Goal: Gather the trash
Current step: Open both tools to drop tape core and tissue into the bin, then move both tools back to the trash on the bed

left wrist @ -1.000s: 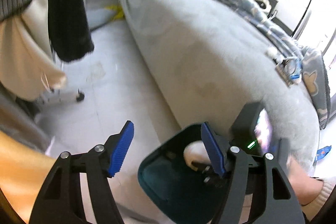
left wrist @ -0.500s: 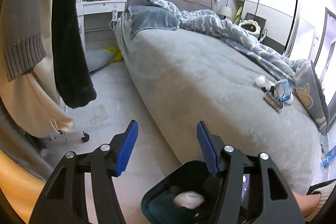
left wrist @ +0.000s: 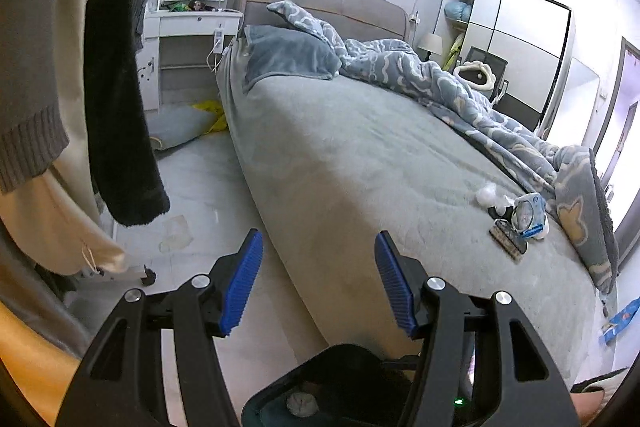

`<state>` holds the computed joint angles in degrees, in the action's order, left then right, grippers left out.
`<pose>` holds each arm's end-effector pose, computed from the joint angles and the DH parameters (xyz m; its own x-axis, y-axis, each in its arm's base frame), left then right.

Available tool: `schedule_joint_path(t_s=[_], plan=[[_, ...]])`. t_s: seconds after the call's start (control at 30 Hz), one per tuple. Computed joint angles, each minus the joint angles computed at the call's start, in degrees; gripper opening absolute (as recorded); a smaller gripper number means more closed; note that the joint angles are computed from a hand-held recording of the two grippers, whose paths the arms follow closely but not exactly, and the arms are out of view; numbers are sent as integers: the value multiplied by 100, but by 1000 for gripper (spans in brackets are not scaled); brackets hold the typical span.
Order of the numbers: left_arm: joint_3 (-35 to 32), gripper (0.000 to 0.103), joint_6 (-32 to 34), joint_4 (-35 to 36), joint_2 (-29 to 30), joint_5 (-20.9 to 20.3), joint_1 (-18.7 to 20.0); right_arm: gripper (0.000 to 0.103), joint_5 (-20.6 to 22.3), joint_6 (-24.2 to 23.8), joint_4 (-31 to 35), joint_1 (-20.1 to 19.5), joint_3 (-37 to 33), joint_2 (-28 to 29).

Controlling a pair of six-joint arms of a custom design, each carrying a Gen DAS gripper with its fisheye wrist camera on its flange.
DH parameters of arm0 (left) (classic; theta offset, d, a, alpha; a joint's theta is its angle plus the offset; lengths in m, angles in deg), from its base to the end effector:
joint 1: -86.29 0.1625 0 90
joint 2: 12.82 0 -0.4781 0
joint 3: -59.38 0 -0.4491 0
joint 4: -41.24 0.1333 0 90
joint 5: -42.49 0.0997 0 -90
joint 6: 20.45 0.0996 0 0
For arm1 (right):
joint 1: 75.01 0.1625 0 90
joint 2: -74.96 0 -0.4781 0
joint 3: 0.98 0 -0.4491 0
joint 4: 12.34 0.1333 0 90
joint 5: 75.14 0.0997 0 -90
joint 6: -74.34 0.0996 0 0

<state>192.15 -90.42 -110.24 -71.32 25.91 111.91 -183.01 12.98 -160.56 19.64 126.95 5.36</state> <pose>-0.3181 -0.4063 0.0881 -0.8029 -0.2766 -0.5281 0.3650 0.4724 -0.8023 0.1431 -0.4920 0.1334 -0.3835 -0.9120 0.1454 -0.8714 0.4095 0.2702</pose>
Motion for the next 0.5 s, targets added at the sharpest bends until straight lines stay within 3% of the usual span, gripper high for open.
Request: schedule_joint_path(t_s=[0.27, 0.5], plan=[[-380, 62, 1168, -1128, 432, -28, 167, 86, 582, 7, -28, -45, -320, -294], [-770, 64, 2073, -2065, 818, -191, 331, 86, 809, 43, -14, -198, -678, -348]])
